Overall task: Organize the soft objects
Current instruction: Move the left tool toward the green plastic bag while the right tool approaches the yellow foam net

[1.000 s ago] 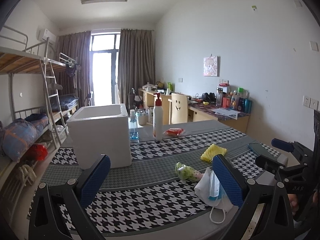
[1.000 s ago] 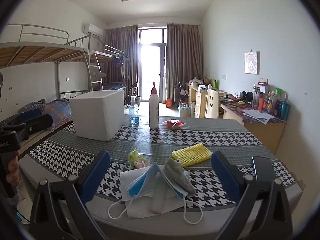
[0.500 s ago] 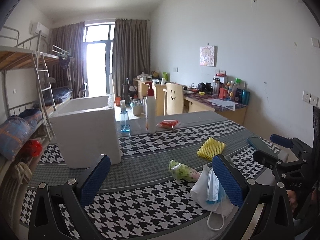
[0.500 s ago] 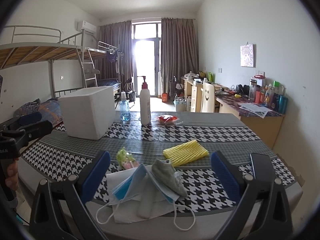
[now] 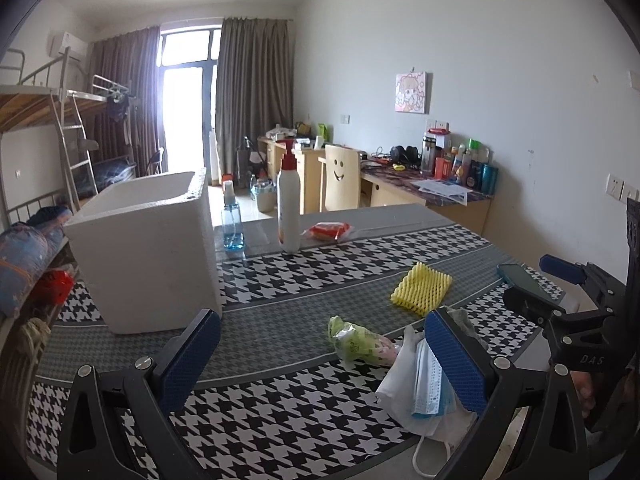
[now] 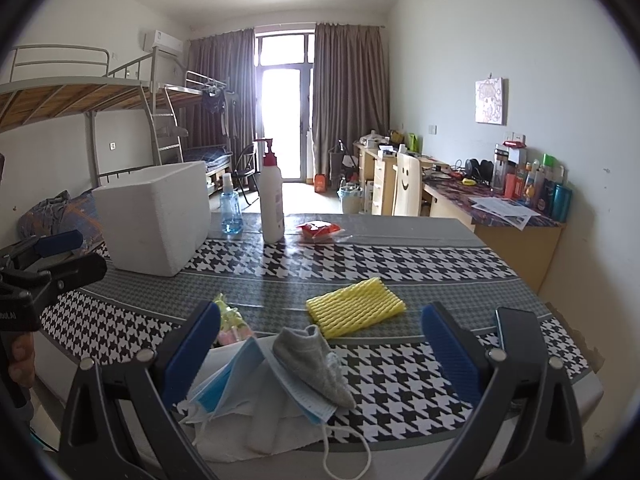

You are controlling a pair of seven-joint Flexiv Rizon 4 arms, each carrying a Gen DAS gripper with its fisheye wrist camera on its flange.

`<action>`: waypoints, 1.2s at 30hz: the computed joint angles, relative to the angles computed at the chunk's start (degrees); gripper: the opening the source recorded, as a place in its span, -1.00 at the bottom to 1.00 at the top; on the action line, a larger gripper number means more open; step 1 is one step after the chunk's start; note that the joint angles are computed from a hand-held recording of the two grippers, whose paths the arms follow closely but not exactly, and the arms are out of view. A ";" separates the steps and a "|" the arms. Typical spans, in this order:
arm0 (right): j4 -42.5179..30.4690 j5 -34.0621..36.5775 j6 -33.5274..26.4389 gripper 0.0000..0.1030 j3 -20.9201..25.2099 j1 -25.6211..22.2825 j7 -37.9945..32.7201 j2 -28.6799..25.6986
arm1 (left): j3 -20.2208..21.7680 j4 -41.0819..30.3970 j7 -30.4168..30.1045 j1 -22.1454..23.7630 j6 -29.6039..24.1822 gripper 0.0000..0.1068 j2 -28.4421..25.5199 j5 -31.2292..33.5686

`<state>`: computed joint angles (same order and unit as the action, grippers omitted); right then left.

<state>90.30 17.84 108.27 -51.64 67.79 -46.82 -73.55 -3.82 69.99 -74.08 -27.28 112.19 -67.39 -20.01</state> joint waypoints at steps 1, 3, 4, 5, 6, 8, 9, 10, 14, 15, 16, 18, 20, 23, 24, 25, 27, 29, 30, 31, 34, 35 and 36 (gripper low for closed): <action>-0.24 -0.24 -0.33 0.98 0.15 -0.29 -0.06 0.11 | 0.42 -0.67 0.17 -0.32 -0.77 0.91 -0.30 -0.44; -0.76 -0.91 -0.93 0.98 0.37 -0.91 -0.02 0.25 | 0.98 -1.80 0.27 -0.64 -2.03 0.91 -0.82 -1.01; -0.87 -1.17 -0.98 0.98 0.48 -1.21 0.06 0.30 | 0.86 -2.36 0.29 -0.56 -2.80 0.91 -1.04 -0.95; -1.11 -1.51 -1.33 0.98 0.67 -1.56 0.17 0.45 | 0.87 -3.00 0.24 -0.54 -3.58 0.91 -1.30 -0.95; -1.49 -1.96 -1.49 0.98 0.96 -2.08 0.29 0.56 | 1.03 -3.55 0.14 -0.58 -4.35 0.91 -1.50 -0.99; -1.91 -2.65 -2.00 0.98 1.24 -2.64 0.59 0.68 | 1.69 -4.72 -0.11 -0.85 -5.85 0.91 -2.00 -1.07; -2.17 -3.16 -2.36 0.98 1.48 -3.03 0.74 0.81 | 1.88 -5.19 -0.27 -0.88 -6.53 0.91 -2.17 -0.97; -2.22 -3.51 -2.63 0.98 1.54 -3.02 0.98 0.85 | 2.20 -5.97 -0.46 -1.02 -7.43 0.91 -2.52 -0.98; -3.10 -5.36 -3.04 0.98 3.04 -4.63 1.87 1.56 | 3.58 -8.47 -1.71 -1.51 -10.16 0.91 -3.68 -0.64; -3.37 -5.70 -2.92 0.98 3.58 -5.19 2.05 1.80 | 3.55 -8.95 -2.02 -1.42 -10.77 0.91 -3.89 -0.33; -3.64 -5.88 -2.56 0.98 4.12 -5.77 2.20 1.97 | 3.70 -9.60 -2.40 -1.44 -11.50 0.91 -4.19 -0.14; -4.30 -6.34 -1.65 0.98 5.65 -7.21 1.90 2.44 | 4.73 -10.92 -3.29 -1.76 -12.92 0.91 -4.86 0.14; -4.83 -6.90 -2.66 0.98 6.62 -8.10 1.53 2.95 | 5.69 -12.39 -4.35 -1.99 -14.49 0.91 -5.60 0.47; -5.61 -7.94 -4.03 0.98 6.56 -8.60 1.70 2.71 | 6.18 -14.55 -5.87 -1.84 -17.09 0.91 -6.52 1.50; -5.93 -8.63 -4.38 0.98 6.94 -9.05 1.74 2.84 | 6.58 -15.29 -6.49 -1.86 -17.83 0.91 -6.86 1.90; -6.14 -9.11 -4.68 0.98 7.16 -9.35 1.94 2.92 | 7.07 -16.07 -7.19 -1.95 -18.62 0.91 -7.23 2.26; -6.66 -9.89 -5.32 0.98 7.31 -9.87 2.71 2.89 | 7.65 -17.74 -8.46 -1.89 -20.69 0.91 -7.88 3.13; -7.03 -10.66 -5.86 0.98 7.14 -10.21 3.53 2.70 | 7.78 -19.72 -9.48 -1.70 -22.59 0.91 -8.67 4.21; -7.28 -11.17 -6.36 0.98 7.22 -10.50 3.90 2.78 | 8.01 -20.47 -10.11 -1.70 -23.29 0.91 -9.00 4.76; -7.48 -11.87 -6.49 0.98 7.74 -11.06 4.12 3.03 | 8.15 -21.11 -10.67 -1.65 -23.78 0.91 -9.29 5.39; -8.21 -14.26 -6.29 0.96 10.09 -13.20 3.87 3.99 | 7.97 -23.19 -12.04 -1.23 -25.13 0.91 -10.24 7.18; -8.44 -14.30 -6.28 0.86 9.85 -13.21 4.12 3.78 | 7.91 -23.95 -12.48 -1.12 -25.74 0.91 -10.57 7.64; -8.83 -14.27 -6.55 0.80 9.54 -13.24 4.49 3.50 | 7.76 -24.49 -12.82 -0.98 -26.13 0.91 -10.82 8.18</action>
